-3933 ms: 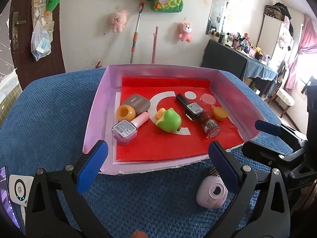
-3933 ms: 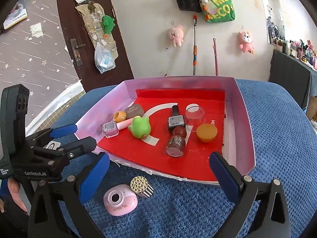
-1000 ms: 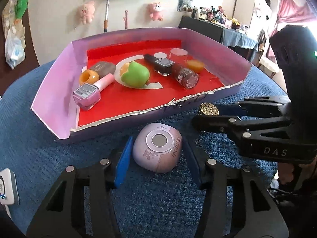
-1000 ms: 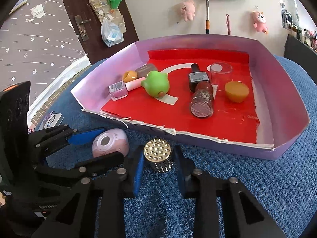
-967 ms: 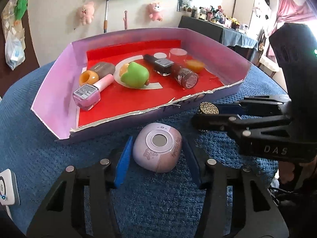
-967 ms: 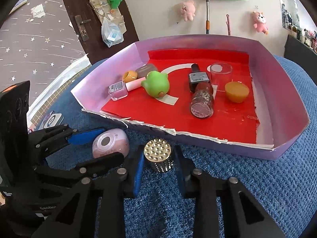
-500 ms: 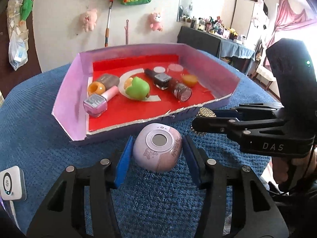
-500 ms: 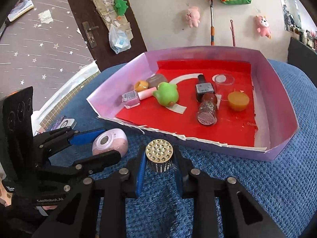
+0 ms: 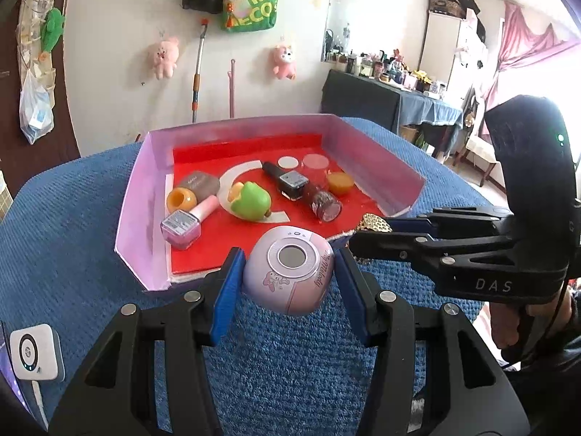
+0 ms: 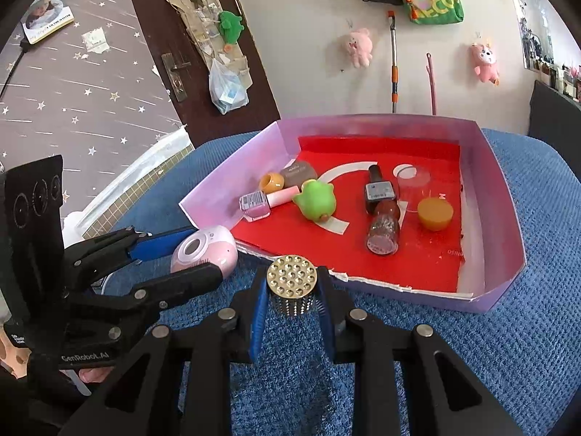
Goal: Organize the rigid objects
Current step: 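Carry the pink case and gold cylinder over the red tray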
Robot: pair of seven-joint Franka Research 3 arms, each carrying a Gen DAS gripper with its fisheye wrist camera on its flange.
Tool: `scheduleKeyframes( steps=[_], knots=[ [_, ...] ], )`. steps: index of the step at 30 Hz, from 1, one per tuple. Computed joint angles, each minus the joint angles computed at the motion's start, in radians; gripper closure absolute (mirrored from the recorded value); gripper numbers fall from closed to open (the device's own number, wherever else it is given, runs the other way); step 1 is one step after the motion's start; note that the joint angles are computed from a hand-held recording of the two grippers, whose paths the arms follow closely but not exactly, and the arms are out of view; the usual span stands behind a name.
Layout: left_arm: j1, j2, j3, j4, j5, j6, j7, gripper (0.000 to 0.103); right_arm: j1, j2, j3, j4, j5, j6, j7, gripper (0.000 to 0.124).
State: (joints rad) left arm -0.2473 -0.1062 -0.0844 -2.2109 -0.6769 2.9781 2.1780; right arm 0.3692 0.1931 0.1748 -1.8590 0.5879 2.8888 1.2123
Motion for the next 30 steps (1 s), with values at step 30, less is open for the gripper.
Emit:
scheduleKeyframes(
  steps=[30],
  knots=[
    [0.137,0.146,-0.085,0.155,0.140,-0.053,-0.152,0.054,-0.001,0.116,-0.037,0.151,-0.144,-0.059,0.124,0.096]
  ],
)
